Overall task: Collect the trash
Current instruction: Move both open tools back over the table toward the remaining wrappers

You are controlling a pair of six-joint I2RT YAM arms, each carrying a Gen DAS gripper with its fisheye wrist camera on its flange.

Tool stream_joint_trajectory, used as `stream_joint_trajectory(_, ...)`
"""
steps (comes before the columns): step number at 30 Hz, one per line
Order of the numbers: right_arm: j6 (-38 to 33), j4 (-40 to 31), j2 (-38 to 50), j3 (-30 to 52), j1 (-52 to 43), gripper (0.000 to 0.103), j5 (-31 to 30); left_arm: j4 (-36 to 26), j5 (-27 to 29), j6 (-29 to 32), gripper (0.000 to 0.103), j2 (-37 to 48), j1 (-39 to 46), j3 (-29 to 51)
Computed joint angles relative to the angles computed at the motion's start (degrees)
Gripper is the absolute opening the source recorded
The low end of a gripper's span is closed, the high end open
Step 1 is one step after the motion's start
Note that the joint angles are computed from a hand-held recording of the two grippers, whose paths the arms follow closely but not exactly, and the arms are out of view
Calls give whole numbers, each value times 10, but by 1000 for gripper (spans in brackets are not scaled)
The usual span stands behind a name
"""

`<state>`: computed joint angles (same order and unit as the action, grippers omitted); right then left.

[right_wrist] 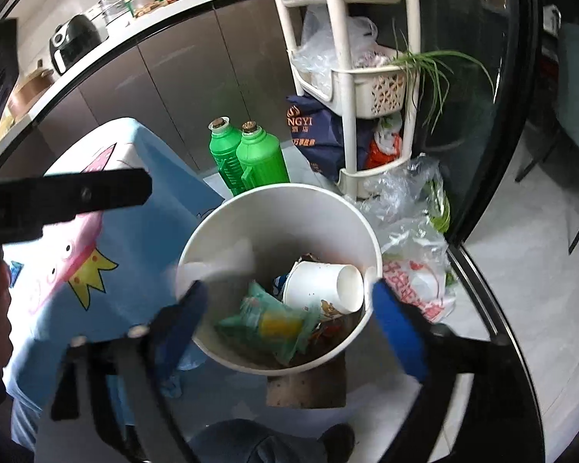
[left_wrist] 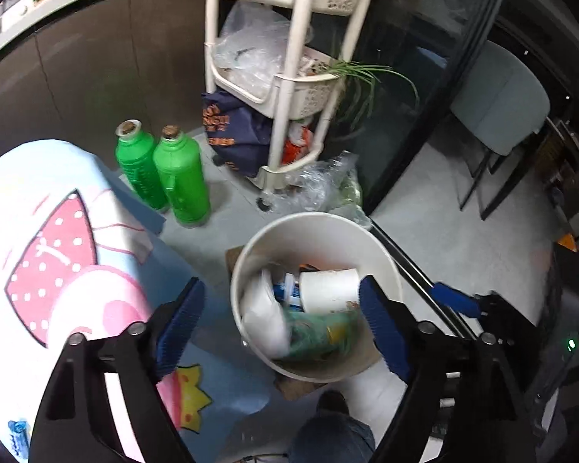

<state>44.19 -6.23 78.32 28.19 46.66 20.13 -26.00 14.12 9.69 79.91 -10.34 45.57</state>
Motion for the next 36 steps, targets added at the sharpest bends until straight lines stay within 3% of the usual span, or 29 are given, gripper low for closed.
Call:
stream_joint_trajectory(3,-2,-8,-5,6,5,100,2,17,-38,-8,94,-26,-3,-13)
stream_joint_trajectory(15,14,-74,-56,43,36,100,27,-31,-38,2,95,-89,28,-2)
stream_joint_trajectory(22,26,-140,-74,97,92,100,71,-95,-46,25,95,-158,61,12)
stream_joint_trajectory(24,26,-152,-77,111,105,100,77,-119,-33,39,95,-181,87,18)
stream_joint_trajectory(29,39,-148,-76,144,133,100,66,-197,61,84,95,-214,221,44)
stream_joint_trajectory(36,21,-160,4,241,182,100,75,-286,146,199,95,-209,428,88)
